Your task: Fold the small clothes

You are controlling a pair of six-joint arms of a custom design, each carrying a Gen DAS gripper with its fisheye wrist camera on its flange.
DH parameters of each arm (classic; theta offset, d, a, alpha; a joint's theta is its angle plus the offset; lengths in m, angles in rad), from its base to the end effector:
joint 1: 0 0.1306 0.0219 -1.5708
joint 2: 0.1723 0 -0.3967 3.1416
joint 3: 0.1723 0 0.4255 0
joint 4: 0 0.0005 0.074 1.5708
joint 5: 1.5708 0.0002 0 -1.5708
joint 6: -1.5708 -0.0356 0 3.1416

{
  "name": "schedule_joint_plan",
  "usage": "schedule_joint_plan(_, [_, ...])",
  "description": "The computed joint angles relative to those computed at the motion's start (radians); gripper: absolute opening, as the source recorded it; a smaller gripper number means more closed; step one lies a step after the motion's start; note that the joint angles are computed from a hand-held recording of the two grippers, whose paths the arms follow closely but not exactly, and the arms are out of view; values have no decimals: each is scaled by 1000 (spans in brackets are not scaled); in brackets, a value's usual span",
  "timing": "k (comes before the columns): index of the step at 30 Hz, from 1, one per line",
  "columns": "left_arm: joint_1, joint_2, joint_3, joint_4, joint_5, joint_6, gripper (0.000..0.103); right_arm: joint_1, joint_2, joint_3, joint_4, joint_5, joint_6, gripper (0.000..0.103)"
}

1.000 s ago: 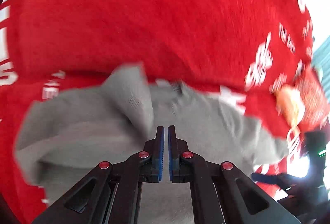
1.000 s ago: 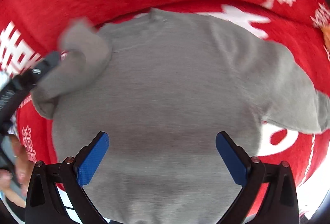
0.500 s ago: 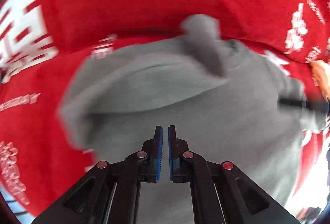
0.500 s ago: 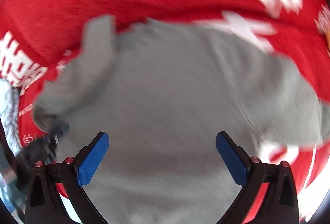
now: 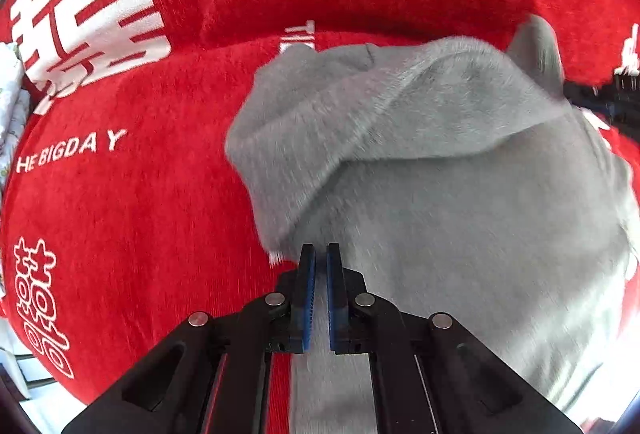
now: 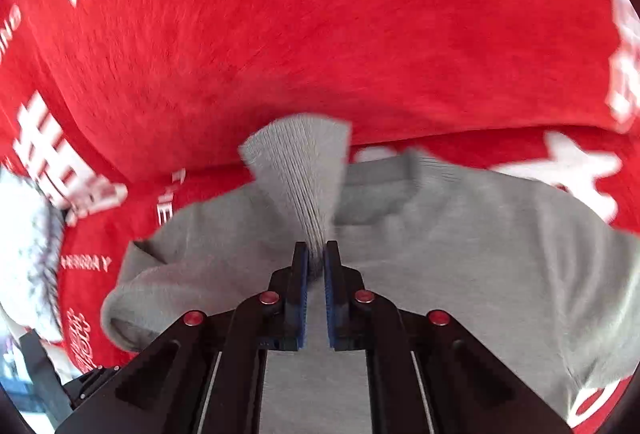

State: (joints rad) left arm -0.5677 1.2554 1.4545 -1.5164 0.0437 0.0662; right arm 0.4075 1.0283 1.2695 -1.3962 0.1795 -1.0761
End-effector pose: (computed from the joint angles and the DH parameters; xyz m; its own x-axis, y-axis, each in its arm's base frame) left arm 0.3443 -0.2220 0.5013 -0.8505 0.4641 -0.2474 0.4912 0.8690 -0.0588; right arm 0.3107 0.1266 0.5022 -0.6837 0.6481 -0.3355 0.5855 0.7615 0.2779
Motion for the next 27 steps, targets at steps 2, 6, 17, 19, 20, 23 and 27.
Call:
schedule_joint_plan(2, [12, -13, 18, -39, 34, 1, 6, -8, -87, -72, -25, -14, -112, 9])
schedule_joint_plan(6, [25, -19, 46, -74, 0, 9, 6, -15, -181, -180, -44, -136, -248, 23])
schedule_joint_plan(17, [15, 10, 84, -15, -167, 125, 6, -176, -5, -88, 170, -244, -258, 80])
schedule_joint_plan(19, [18, 0, 93, -3, -208, 131, 6, -200, 64, -25, 79, -247, -245, 80])
schedule_joint_plan(20, [24, 0, 101, 3, -221, 130, 6, -210, 99, -6, 37, -256, -233, 80])
schedule_joint_plan(23, [53, 32, 129, -3, -198, 111, 6, -229, 166, 14, -30, -302, -225, 27])
schedule_joint_plan(27, [114, 86, 177, -20, -89, 129, 6, -214, -3, -86, 148, -264, -206, 7])
